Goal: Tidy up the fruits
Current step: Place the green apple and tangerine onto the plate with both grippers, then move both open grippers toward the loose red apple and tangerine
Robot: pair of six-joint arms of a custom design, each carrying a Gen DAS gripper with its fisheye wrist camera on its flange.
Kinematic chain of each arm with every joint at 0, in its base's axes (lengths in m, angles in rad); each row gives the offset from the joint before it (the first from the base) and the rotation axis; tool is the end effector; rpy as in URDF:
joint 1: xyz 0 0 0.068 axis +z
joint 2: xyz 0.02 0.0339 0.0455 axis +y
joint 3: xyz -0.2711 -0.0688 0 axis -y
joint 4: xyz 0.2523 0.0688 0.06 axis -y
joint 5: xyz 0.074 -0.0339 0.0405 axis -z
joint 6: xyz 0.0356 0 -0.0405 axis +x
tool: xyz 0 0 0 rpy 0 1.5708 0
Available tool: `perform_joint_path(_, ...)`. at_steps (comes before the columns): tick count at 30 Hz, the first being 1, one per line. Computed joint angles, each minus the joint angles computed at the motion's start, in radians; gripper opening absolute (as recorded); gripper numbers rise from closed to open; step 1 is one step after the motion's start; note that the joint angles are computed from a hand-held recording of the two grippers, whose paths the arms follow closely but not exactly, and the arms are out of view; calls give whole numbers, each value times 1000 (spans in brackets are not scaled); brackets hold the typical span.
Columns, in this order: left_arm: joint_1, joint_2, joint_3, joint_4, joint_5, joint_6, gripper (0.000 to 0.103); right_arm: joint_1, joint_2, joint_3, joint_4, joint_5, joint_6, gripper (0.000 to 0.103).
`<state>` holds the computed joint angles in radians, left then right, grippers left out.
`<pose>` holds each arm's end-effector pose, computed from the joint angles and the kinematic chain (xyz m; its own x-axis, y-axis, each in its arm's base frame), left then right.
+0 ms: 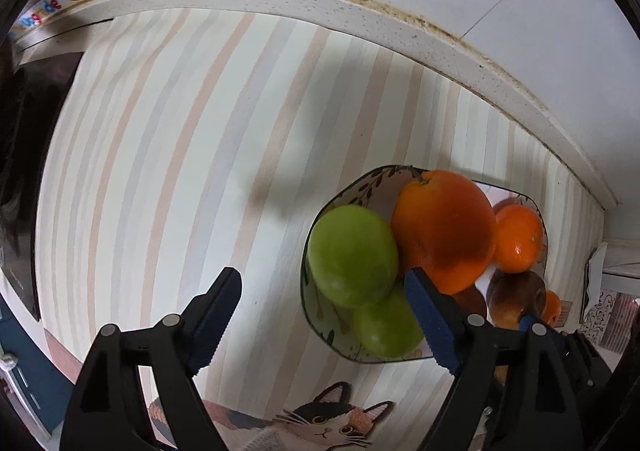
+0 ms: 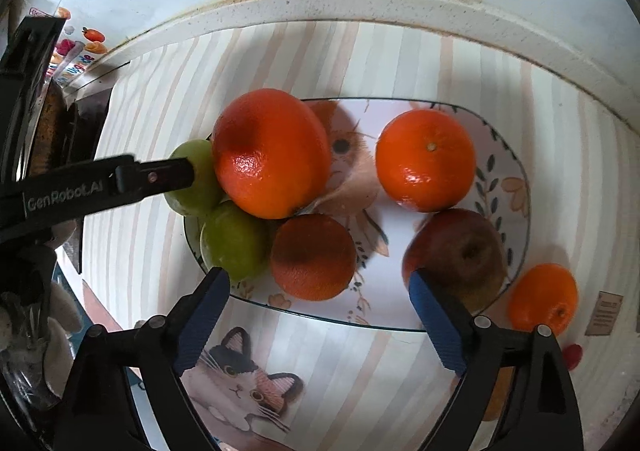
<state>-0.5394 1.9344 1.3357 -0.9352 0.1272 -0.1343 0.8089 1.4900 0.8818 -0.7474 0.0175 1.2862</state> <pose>0.3089 -0.1902 0.1650 -0.9185 0.3950 -0.0196 0.3941 0.9098 -0.1306 0.1819 0.1898 0.1817 -0.8812 0.4666 -0.0764 0.4449 0.8730 0.2001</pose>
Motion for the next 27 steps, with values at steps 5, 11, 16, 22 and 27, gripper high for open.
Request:
perform_joint_path(5, -13, -148, -127, 45, -39, -25, 83, 40, -46, 15, -102, 58, 29, 94)
perform_joint_path(11, -39, -330, -253, 56, -62, -66, 83, 103, -113, 21, -207, 118, 83, 94)
perform_joint_path(16, -107, -446, -299, 48, -97, -121, 83, 188, -165, 58, -310, 179, 144, 94)
perform_joint_path(22, -166, -592, -320, 8, -149, -164, 83, 331, -186, 163, -463, 272, 257, 94)
perform_joint_path(27, -240, -711, -321, -49, -203, -221, 83, 449, -178, 269, -600, 341, 368, 94)
